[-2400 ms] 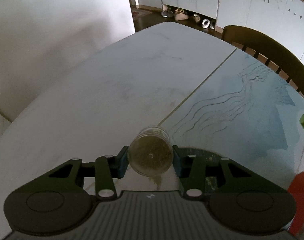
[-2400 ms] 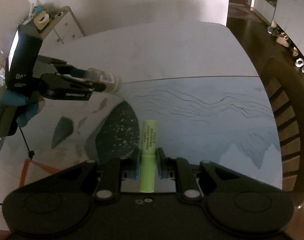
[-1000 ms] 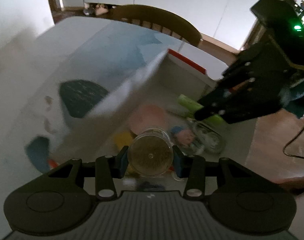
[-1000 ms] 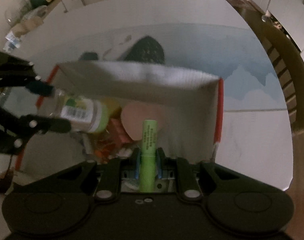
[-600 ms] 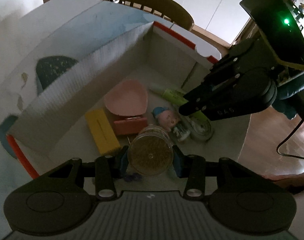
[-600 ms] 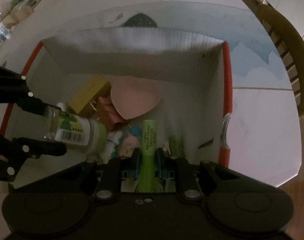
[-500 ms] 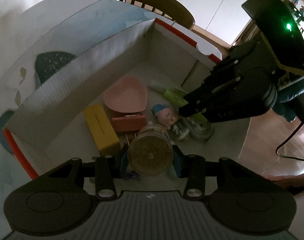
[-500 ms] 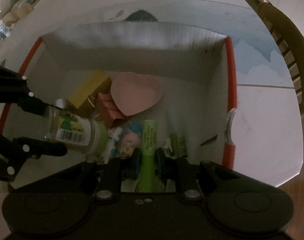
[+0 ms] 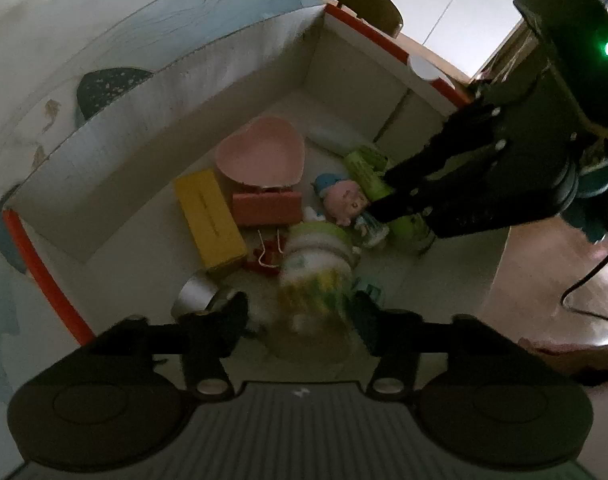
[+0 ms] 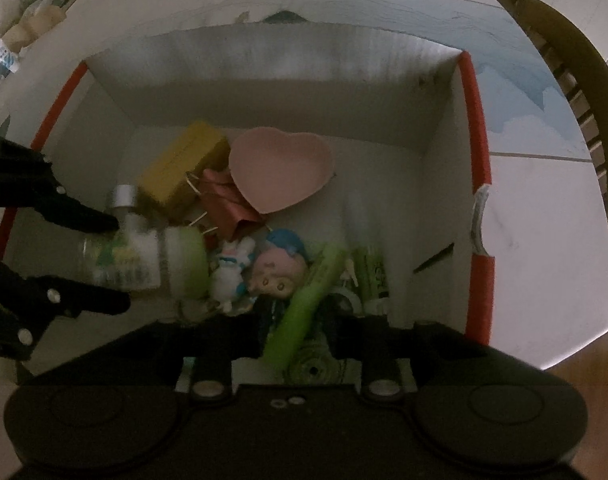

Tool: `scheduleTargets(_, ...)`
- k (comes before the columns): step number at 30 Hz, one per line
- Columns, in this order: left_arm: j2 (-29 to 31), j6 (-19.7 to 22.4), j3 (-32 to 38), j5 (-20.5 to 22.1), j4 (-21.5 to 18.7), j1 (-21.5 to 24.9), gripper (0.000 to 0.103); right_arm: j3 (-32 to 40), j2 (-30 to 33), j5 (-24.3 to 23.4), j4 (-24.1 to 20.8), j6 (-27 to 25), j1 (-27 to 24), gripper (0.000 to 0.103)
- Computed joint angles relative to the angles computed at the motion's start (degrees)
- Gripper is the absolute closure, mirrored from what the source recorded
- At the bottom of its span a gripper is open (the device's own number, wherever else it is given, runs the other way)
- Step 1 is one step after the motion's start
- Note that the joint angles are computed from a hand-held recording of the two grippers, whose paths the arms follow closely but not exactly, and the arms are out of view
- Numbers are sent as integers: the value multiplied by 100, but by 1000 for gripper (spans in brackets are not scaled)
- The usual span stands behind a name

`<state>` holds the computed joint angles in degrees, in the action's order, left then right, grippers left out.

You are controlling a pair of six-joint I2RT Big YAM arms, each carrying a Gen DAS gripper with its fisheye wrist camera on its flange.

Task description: Organize rigid objects

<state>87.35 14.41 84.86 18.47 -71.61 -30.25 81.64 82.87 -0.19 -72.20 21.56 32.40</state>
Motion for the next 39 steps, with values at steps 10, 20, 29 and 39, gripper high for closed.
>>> scheduleTargets(10, -499, -256, -339, 101, 512, 78, 36, -210, -476, 112, 259, 317, 124, 60)
scheduleTargets(20, -1200, -835, -807, 71, 1351, 174, 36, -412, -1227, 439, 677, 812, 396, 44)
scheduleTargets(29, -1762, -1281, -1207, -205, 1845, 142, 28, -977, -2052, 1191, 1456, 1291, 1001, 22)
scheduleTargets(39, -2156, -1623, -1416, -804, 2045, -101, 16, -1467, -2533, 2098, 2082, 1389, 1635, 2)
